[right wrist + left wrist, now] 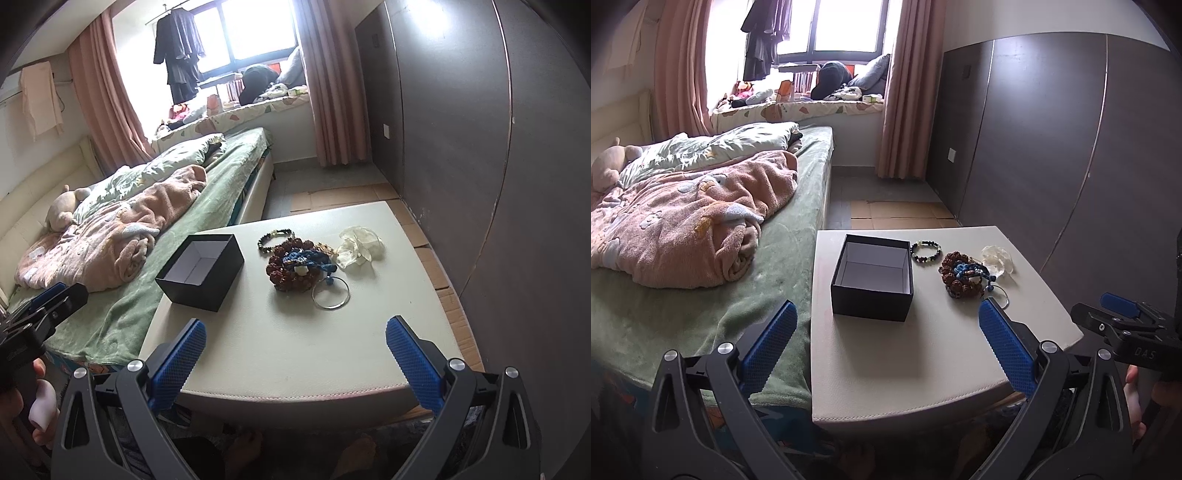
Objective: Organize jewelry
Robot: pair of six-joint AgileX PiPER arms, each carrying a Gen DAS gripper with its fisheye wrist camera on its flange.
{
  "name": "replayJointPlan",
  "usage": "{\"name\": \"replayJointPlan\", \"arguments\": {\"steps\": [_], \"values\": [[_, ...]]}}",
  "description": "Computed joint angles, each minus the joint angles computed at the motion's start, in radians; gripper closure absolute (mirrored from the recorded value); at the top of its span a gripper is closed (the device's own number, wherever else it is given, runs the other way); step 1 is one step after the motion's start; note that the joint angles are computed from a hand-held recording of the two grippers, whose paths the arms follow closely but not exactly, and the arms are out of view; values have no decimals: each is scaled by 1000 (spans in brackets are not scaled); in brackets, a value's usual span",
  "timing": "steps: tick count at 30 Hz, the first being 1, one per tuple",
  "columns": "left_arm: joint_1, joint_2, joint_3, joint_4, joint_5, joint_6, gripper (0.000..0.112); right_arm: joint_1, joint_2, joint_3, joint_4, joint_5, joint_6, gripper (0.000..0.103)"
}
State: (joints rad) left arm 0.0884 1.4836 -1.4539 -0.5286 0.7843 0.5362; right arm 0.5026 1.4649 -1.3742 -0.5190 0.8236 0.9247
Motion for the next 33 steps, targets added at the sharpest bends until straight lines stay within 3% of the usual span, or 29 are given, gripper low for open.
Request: {"name": "replayJointPlan", "arguments": {"steps": [11,33], "values": [[-41,-2,22,70,-51,-35,14,1,8,1,-20,-3,34,8],[-41,-17,36,44,-48,-22,14,33,7,-2,-20,11,3,8]]}}
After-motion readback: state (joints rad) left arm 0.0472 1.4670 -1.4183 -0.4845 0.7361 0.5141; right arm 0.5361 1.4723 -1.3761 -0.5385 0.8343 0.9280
